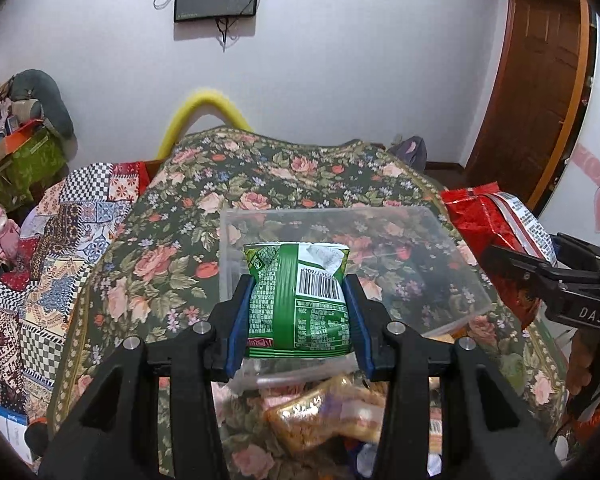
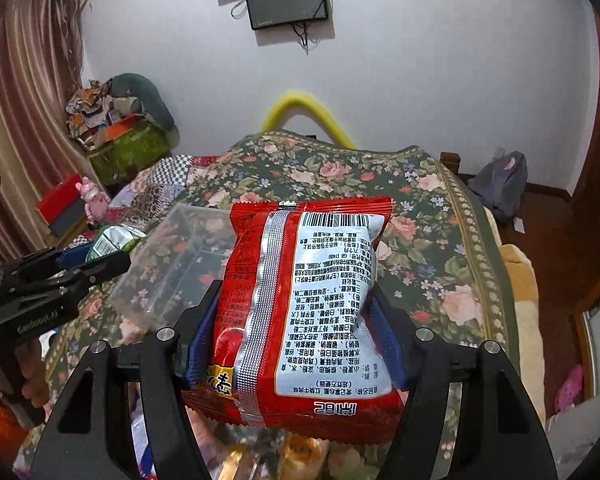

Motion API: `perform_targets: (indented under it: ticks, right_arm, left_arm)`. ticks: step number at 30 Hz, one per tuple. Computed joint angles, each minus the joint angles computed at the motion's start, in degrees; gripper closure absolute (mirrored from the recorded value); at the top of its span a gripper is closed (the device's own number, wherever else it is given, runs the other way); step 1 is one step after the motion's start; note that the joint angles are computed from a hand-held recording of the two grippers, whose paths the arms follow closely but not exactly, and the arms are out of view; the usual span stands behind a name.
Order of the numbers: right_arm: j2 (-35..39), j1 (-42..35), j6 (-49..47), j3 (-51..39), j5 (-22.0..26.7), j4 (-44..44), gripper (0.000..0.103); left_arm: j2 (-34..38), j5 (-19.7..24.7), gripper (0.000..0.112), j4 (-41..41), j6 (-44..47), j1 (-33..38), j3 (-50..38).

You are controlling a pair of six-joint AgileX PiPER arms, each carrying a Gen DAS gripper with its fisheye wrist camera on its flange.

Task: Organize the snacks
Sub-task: 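Carry both packs into the clear box and open both grippers, then grasp the orange-filled bag with the left gripper while the right gripper grasps the cracker bag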

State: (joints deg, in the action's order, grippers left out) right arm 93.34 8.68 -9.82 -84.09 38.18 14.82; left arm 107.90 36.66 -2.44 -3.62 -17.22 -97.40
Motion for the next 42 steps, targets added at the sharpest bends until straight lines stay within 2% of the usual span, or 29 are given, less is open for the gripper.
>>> perform_targets:
  ticks: [11,17,20,23,31,36,42]
  right_arm:
    - [10.11,0.77,3.44,-10.43,7.02,-3.83,0.039]
    - [13.48,1.75,3.55,-13.71,10.72,-5.26,0.037]
    - [13.11,2.36,3.28,-13.45,11.12,-5.97,0.036]
    - [10.51,3.04,3.51,-10.96,9.05,-7.03,0.033]
    - [1.6,2.42,1.29,-4.98,6.31,-5.23,0.033]
    - [-5.47,0.56,-1.93,1.26,5.28,-1.49,0.031]
    - [-12.87,-0.51,-1.6,9.71,3.92,-2.63,0.027]
  left_arm:
    - [11.45,7.55,0.068,0.51,-0.3,-0.5,-12.82]
    - [13.75,9.94,0.068,0.54,0.39,-0.87,-15.64]
    - [13.25,9.97,0.063,-0.56,1.49,-0.87,-14.82]
    - [10.63,7.61,0.056,1.34,0.64,-1.62,-11.15]
    - [-0.84,2.6,0.055,1.97,1.25,-1.69,0.59]
    - [-9.02,0.65,0.051,1.64,1.62,-1.25,8.95]
    - [-17.08,-0.18,0.049,0.02,2.95,-0.42,18.96]
